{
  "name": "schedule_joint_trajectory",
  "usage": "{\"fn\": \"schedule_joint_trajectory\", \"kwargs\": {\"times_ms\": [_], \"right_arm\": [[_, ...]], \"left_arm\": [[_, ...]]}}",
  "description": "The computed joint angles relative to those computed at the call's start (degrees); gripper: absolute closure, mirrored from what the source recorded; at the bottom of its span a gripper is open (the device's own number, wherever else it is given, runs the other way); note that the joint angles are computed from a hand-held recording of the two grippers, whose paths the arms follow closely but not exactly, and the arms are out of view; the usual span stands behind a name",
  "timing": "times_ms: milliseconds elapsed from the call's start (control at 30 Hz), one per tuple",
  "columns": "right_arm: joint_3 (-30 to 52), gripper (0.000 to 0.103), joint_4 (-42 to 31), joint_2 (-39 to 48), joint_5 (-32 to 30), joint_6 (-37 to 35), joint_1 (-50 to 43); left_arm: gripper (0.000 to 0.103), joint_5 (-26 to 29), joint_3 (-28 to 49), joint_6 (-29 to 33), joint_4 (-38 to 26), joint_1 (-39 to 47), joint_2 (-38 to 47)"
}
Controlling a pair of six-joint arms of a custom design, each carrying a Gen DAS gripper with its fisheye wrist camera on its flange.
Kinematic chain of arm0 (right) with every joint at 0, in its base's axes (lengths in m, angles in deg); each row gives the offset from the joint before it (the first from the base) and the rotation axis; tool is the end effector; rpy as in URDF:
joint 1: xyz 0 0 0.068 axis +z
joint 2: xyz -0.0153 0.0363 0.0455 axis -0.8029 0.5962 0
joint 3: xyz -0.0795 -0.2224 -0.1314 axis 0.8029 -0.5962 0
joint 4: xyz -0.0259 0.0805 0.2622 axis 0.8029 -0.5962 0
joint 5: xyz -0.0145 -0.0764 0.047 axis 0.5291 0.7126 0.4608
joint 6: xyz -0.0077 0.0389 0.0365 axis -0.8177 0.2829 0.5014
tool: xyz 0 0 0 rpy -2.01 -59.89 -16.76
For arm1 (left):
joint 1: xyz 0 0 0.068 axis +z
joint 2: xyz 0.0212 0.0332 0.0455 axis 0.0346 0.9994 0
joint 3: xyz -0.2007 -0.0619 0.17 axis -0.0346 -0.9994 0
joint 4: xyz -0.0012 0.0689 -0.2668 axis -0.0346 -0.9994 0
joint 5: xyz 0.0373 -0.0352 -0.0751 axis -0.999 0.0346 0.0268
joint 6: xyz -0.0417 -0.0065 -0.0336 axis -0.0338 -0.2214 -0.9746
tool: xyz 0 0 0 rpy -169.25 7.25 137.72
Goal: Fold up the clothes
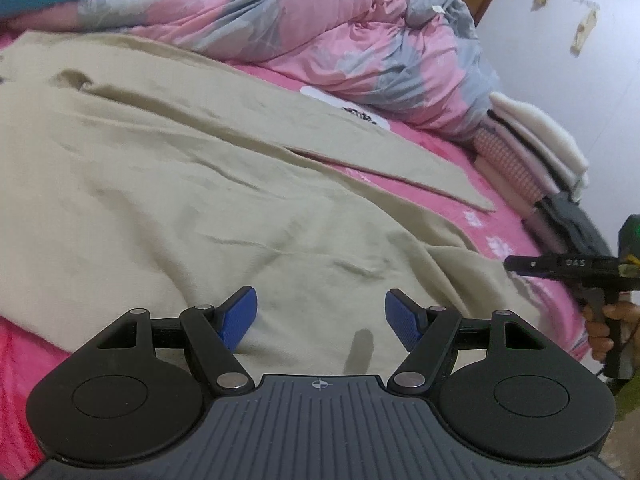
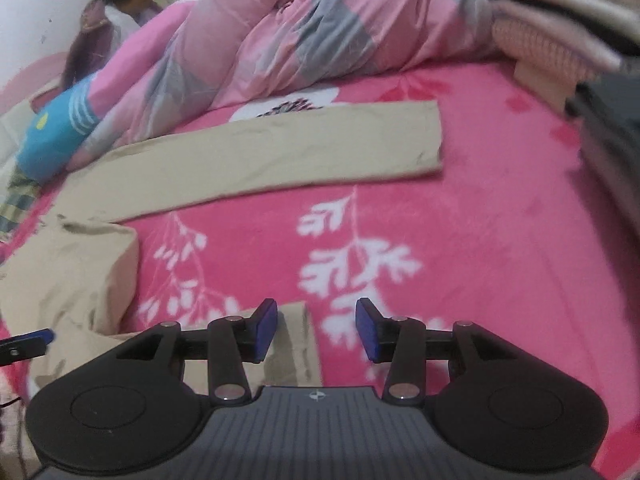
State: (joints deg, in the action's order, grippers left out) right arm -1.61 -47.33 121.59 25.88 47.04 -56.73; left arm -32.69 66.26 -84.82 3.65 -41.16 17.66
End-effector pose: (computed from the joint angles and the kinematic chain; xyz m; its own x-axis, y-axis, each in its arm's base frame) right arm 0.2824 0.0013 0.1062 -0.7458 -0.1019 -0.6583 -0.3767 0.8796 0.2906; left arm 0.1276 -0.1030 0.0884 -0.6460 -0.2847 -0.7083 0.0077 0.9254 -0.3790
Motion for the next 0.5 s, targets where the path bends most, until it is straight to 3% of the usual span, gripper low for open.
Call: {"fn": "schedule_joint_trajectory", "kwargs": {"times_ms": [67, 200, 300, 500], "right_arm": [[-1.49, 0.057, 1.71, -0.61, 0.25, -2.0, 1.61], [-5.29, 0.084, 5.36, -3.39, 3.52, -6.75, 5.91], [-7.9, 0.097, 9.28, -7.26, 5.59, -7.05, 6.72], [-8.44, 0.097, 15.7, -12.44, 7.8, -3.95, 0.37]], "left_arm": [[0.032, -1.51, 0.9, -0.1, 0.25, -0.9, 2.11], [0.032, -4.59, 2.26, -0.17, 1.56, -2.65, 6.49], [0.032, -6.58, 3.86, 0.6, 0.3, -4.14, 8.49], [0.032, -5.97, 5.65, 2.85, -3.11, -3.73, 8.69]]}}
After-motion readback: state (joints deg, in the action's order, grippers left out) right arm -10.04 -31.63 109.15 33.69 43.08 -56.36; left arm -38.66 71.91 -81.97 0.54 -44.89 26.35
